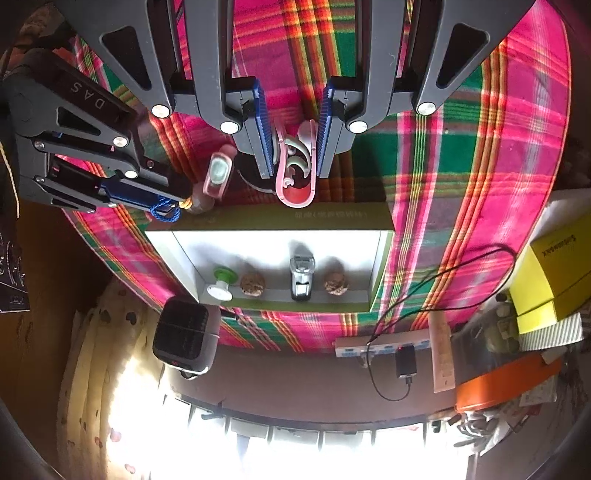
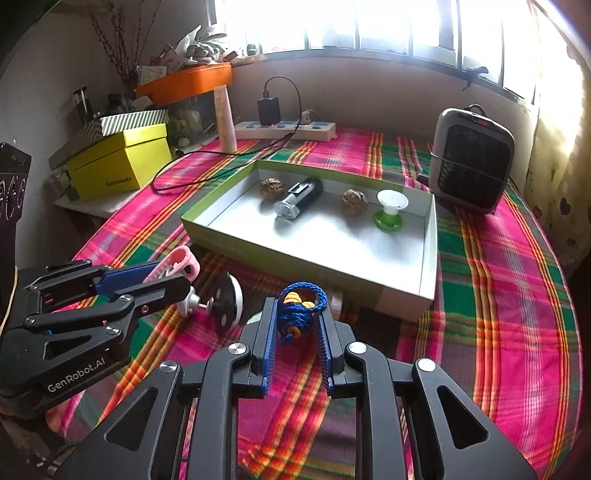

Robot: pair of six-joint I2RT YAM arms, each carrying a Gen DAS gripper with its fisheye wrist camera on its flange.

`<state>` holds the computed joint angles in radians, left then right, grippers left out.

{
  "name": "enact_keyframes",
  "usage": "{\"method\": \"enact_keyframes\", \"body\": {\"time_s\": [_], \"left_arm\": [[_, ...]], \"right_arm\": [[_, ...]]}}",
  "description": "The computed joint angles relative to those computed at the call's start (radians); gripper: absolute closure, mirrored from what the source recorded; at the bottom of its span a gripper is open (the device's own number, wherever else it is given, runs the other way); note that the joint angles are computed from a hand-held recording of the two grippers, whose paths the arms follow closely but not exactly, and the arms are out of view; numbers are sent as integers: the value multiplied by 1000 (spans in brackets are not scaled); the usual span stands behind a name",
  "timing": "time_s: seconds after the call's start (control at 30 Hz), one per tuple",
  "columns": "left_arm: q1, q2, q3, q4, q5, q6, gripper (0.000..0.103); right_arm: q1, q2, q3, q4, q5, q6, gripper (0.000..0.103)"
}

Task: Organize objects
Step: 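Carry the pink clip and blue rope toy over the white tray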

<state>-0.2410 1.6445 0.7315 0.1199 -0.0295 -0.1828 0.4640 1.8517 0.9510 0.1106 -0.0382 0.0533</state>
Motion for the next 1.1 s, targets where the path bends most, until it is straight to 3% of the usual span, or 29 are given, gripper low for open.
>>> {"method": "enact_keyframes", "body": {"time_s": [1.1], "left_arm": [[110,278,370,-116,67,47,82]], "right_arm": [[-39,278,425,-197,-79,10,82]]}}
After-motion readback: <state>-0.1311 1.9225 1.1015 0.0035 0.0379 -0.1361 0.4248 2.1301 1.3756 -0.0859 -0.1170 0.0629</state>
